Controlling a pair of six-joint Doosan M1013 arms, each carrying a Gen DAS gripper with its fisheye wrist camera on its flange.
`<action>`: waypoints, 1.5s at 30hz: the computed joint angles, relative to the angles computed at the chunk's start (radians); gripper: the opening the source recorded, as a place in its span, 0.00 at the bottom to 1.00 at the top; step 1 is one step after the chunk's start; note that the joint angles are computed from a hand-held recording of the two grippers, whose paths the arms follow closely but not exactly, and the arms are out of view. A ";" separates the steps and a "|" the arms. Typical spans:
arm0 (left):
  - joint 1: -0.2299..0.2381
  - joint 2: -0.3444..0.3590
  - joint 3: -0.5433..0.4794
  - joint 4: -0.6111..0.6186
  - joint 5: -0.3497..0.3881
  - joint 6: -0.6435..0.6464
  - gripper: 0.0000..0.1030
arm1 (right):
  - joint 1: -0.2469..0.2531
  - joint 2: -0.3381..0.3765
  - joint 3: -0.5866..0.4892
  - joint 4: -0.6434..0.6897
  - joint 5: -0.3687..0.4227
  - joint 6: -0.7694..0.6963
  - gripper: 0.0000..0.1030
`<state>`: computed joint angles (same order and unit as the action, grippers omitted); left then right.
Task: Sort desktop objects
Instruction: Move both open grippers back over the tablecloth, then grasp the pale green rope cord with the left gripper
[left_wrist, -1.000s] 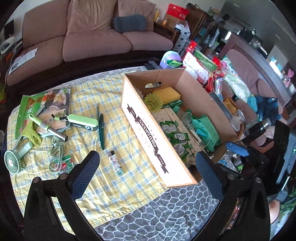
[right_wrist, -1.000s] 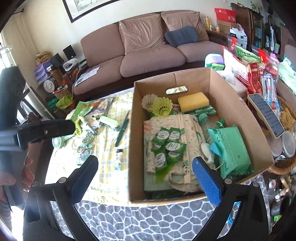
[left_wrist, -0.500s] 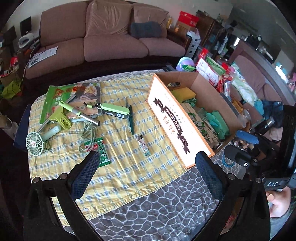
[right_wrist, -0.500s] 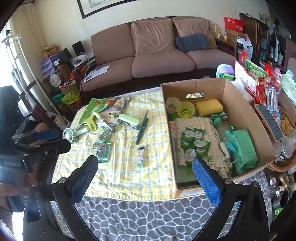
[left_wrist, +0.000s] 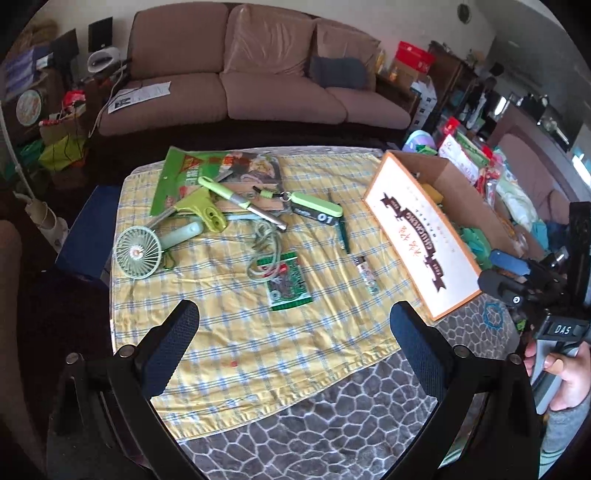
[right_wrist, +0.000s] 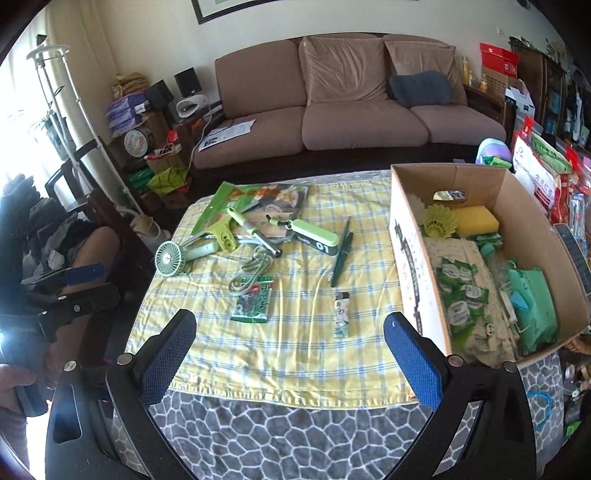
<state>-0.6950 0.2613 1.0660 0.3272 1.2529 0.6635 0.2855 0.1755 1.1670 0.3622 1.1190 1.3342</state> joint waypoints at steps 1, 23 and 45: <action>0.008 -0.013 0.029 -0.004 -0.012 -0.010 1.00 | 0.005 0.004 0.005 0.011 -0.007 -0.004 1.00; 0.134 0.155 0.074 -0.106 -0.162 0.130 1.00 | 0.043 0.089 0.095 0.125 -0.150 -0.146 1.00; 0.180 0.155 0.085 -0.192 -0.243 0.193 0.06 | 0.030 0.146 0.075 0.190 -0.112 -0.174 1.00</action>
<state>-0.5153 0.4166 1.1511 0.1350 1.0102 0.8568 0.3155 0.3219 1.2419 0.5518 1.0072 1.1598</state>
